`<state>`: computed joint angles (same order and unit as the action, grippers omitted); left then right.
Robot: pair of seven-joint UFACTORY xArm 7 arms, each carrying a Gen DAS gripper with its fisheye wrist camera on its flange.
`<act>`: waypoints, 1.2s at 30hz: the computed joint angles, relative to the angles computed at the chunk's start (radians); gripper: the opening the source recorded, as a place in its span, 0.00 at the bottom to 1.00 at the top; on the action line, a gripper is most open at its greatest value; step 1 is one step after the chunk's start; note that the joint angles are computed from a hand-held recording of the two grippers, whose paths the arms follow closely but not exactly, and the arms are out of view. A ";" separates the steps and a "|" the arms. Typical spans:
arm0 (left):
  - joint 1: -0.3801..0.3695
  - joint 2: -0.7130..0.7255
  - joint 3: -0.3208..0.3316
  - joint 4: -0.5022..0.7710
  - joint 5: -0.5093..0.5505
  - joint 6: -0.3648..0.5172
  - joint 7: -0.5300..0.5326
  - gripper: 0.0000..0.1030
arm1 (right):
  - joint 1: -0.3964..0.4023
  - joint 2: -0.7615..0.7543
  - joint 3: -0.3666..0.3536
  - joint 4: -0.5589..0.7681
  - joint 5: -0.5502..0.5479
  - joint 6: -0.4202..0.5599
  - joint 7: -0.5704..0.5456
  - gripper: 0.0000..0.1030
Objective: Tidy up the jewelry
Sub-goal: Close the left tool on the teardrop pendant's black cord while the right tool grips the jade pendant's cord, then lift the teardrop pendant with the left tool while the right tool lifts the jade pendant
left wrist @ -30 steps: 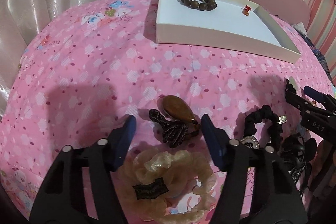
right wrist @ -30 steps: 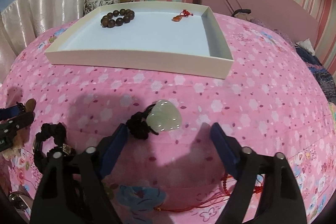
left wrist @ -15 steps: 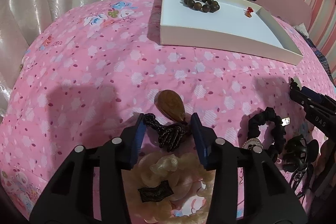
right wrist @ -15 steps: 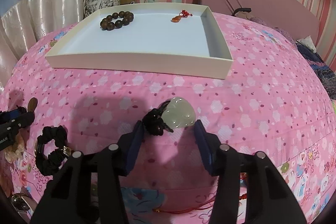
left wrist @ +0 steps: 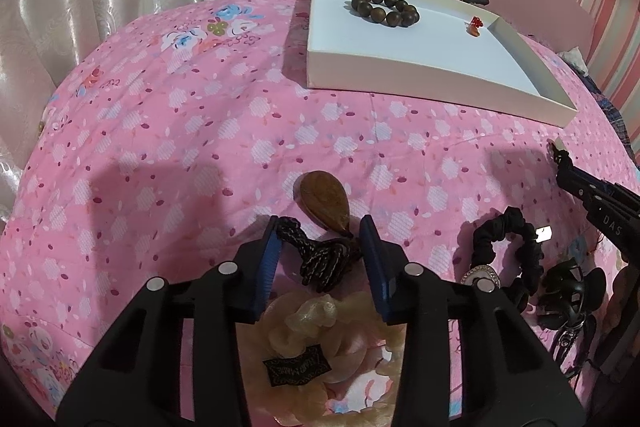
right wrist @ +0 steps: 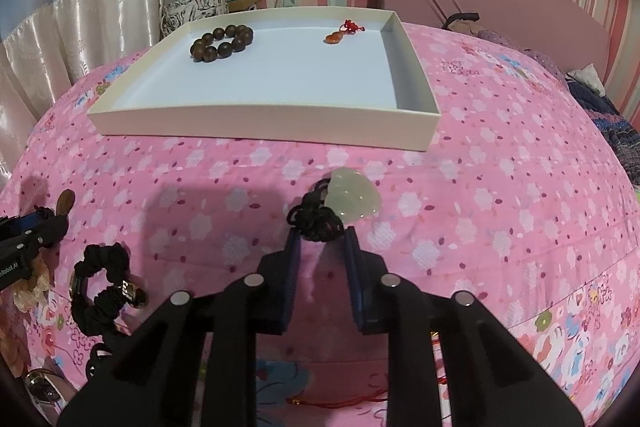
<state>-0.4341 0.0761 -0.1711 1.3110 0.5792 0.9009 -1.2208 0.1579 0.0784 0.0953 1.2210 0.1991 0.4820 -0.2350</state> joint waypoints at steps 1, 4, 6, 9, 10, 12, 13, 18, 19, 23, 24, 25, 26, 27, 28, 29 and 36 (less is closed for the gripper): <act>0.000 -0.003 0.001 -0.003 0.000 -0.002 -0.003 0.34 | -0.002 0.000 0.000 0.002 0.009 0.001 -0.003 0.18; 0.003 -0.006 0.002 -0.008 0.000 -0.010 -0.011 0.31 | -0.008 -0.001 0.000 0.005 0.044 0.003 -0.017 0.17; 0.005 -0.012 0.001 -0.014 -0.001 -0.016 -0.015 0.28 | -0.009 -0.003 0.000 0.002 0.050 -0.006 -0.022 0.16; 0.006 -0.018 -0.001 -0.019 0.012 -0.022 -0.024 0.18 | -0.007 -0.005 0.000 -0.002 0.051 -0.015 -0.022 0.16; 0.006 -0.020 -0.002 -0.019 0.018 -0.021 -0.029 0.17 | -0.007 -0.005 0.000 -0.002 0.051 -0.015 -0.023 0.16; 0.007 -0.023 -0.004 -0.023 0.016 -0.023 -0.030 0.17 | -0.007 -0.005 0.000 -0.002 0.052 -0.016 -0.023 0.15; 0.008 -0.024 -0.005 -0.025 0.017 -0.023 -0.032 0.17 | -0.007 -0.005 0.000 -0.003 0.053 -0.018 -0.024 0.15; 0.006 -0.030 -0.009 -0.029 0.041 -0.017 -0.048 0.15 | -0.008 -0.018 0.001 -0.015 0.076 -0.044 -0.044 0.14; 0.007 -0.034 -0.010 -0.031 0.045 -0.018 -0.052 0.14 | -0.008 -0.020 0.001 -0.017 0.078 -0.049 -0.049 0.14; 0.008 -0.046 -0.015 -0.029 0.074 -0.019 -0.073 0.13 | -0.008 -0.027 0.000 -0.020 0.095 -0.073 -0.072 0.12; 0.007 -0.045 -0.017 -0.020 0.089 -0.009 -0.079 0.13 | -0.006 -0.029 -0.001 -0.023 0.086 -0.087 -0.065 0.08; 0.006 -0.045 -0.019 -0.012 0.100 -0.002 -0.084 0.13 | -0.006 -0.032 -0.002 -0.024 0.086 -0.095 -0.066 0.05; 0.006 -0.041 -0.019 -0.001 0.102 0.001 -0.082 0.13 | -0.006 -0.037 -0.002 -0.027 0.089 -0.103 -0.070 0.03; 0.005 -0.038 -0.020 0.010 0.105 0.005 -0.079 0.12 | -0.005 -0.039 -0.003 -0.027 0.081 -0.110 -0.068 0.03; 0.005 -0.034 -0.019 0.022 0.105 0.007 -0.074 0.12 | -0.003 -0.039 -0.004 -0.025 0.067 -0.114 -0.062 0.02; 0.005 -0.029 -0.018 0.032 0.100 0.007 -0.067 0.12 | -0.004 -0.038 -0.004 -0.021 0.071 -0.112 -0.068 0.02; 0.007 -0.035 -0.010 0.029 0.095 -0.014 -0.074 0.12 | -0.016 -0.012 0.007 0.016 0.195 -0.025 -0.175 0.08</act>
<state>-0.4268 0.0414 -0.1806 1.3399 0.6743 0.8869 -1.2949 0.1420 0.0666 0.1025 1.2367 0.3940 0.4569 -0.4098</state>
